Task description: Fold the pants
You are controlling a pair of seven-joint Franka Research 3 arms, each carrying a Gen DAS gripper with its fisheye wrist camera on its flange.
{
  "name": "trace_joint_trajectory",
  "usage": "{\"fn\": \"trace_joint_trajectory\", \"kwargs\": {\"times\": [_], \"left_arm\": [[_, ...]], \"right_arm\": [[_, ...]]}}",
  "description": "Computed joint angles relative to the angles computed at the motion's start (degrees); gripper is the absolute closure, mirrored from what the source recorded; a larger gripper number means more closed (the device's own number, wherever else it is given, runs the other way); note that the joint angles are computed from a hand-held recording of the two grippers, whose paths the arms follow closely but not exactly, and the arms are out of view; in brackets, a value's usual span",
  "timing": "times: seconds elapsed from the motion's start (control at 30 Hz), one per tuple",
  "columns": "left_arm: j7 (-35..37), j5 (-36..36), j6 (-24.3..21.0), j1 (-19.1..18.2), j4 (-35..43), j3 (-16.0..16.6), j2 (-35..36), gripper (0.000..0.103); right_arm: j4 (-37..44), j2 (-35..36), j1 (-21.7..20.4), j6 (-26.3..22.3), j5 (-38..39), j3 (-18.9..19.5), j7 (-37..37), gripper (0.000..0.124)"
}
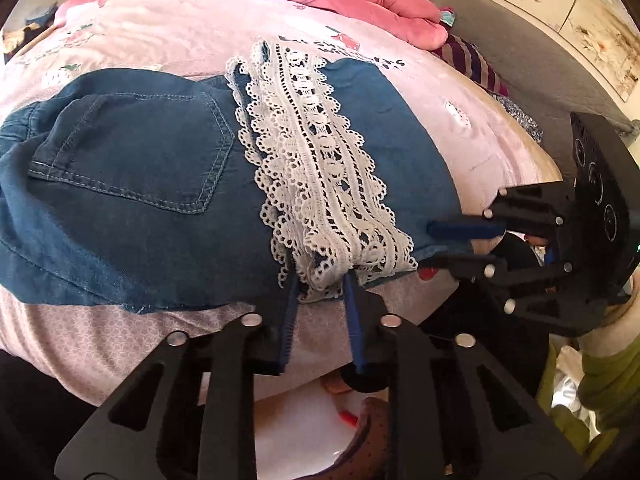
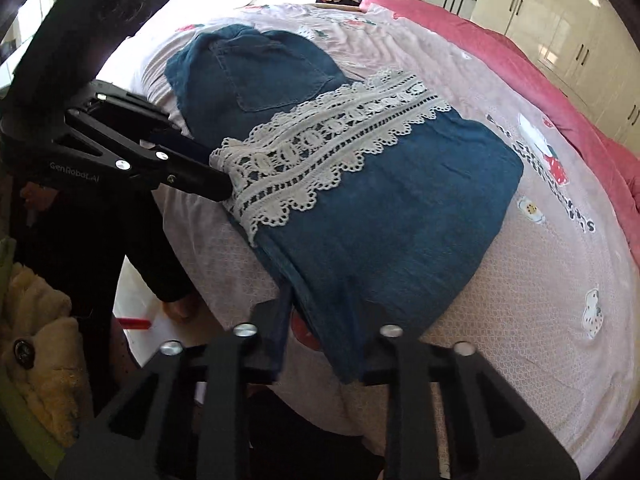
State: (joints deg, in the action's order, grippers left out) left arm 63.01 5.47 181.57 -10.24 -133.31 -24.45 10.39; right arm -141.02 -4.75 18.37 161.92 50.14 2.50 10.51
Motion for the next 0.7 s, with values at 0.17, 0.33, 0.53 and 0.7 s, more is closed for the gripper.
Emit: {"fn": "trace_joint_trajectory", "kwargs": {"times": [0.17, 0.33, 0.53, 0.7], "left_arm": [[3.59, -3.00, 1.26, 5.36, -1.92, -5.56, -1.59, 0.094], [3.74, -3.42, 0.64, 4.66, -2.20, -4.88, -1.40, 0.094], [1.48, -1.33, 0.15, -0.19, -0.96, 0.02, -1.09, 0.094], [-2.50, 2.41, 0.19, -4.68, -1.17, 5.09, -2.18, 0.094]], "right_arm": [[-2.97, -2.00, 0.58, 2.52, -2.02, 0.19, -2.91, 0.115], [-3.73, -0.86, 1.16, 3.84, -3.74, 0.21, -0.10, 0.115], [-2.58, -0.87, 0.32, 0.17, -4.29, -0.54, 2.25, 0.113], [0.56, -2.17, -1.50, -10.37, 0.26, -2.44, 4.39, 0.106]]}}
